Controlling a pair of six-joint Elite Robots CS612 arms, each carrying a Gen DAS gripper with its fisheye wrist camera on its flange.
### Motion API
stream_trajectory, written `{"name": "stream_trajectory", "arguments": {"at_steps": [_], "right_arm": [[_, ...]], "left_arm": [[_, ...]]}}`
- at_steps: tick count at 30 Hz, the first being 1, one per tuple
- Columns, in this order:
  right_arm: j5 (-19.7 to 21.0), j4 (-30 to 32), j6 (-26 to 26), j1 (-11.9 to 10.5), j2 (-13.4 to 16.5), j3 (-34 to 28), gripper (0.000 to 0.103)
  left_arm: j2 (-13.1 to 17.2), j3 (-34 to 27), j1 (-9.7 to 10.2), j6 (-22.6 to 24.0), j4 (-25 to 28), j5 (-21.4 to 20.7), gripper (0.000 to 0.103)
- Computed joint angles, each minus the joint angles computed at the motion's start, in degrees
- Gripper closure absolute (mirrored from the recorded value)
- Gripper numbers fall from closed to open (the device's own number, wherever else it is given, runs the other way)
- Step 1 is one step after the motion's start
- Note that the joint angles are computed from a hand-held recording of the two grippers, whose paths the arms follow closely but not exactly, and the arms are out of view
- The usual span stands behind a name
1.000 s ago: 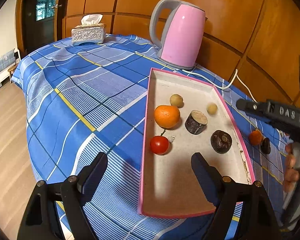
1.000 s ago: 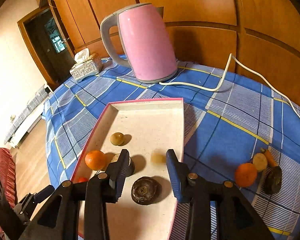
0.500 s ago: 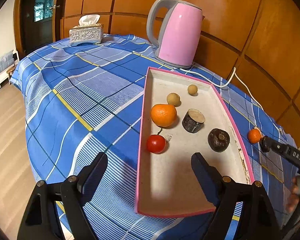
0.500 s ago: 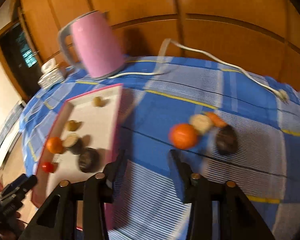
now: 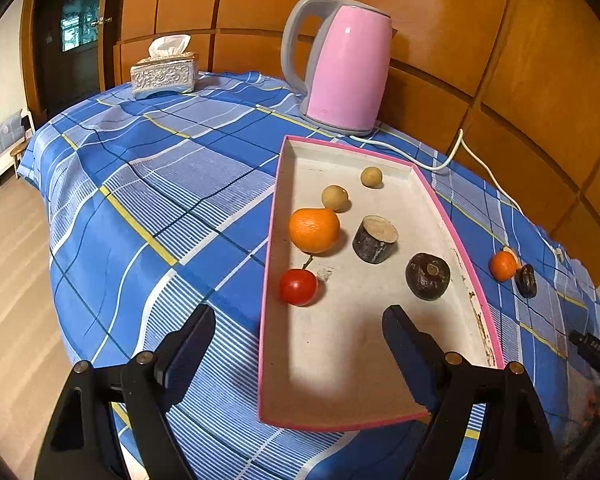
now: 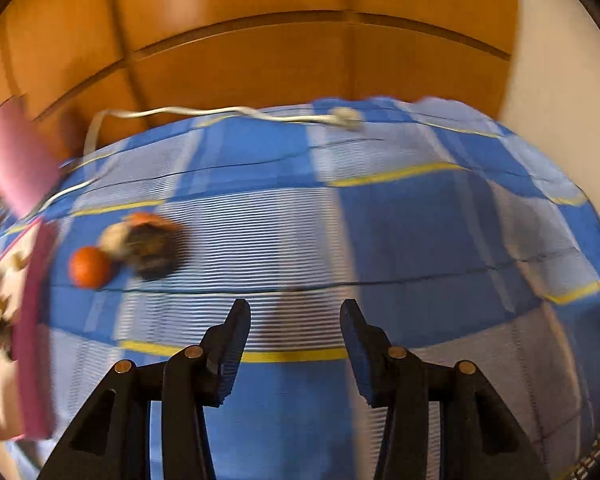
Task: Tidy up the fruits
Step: 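Withdraw the right tool from the tray back over the table, then move the left tool to the orange in the fruit cluster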
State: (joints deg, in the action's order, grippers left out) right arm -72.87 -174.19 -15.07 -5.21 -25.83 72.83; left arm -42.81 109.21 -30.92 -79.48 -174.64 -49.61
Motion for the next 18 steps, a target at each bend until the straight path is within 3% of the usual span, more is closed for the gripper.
{"name": "stream_trajectory", "arguments": {"at_steps": [8,18], "right_arm": [[-8.63,-2.59,6.35,-0.82,2.21,-2.23,0.056],[-9.44,-5.30,6.40,-0.74,3.53,-2.56,0.048]], "left_arm": [[0.09,-0.57,-0.07,1.49,0.35,0.00,0.017],[0.37,-1.64,0.13,3.36,1.37,-0.84,0.017]]}}
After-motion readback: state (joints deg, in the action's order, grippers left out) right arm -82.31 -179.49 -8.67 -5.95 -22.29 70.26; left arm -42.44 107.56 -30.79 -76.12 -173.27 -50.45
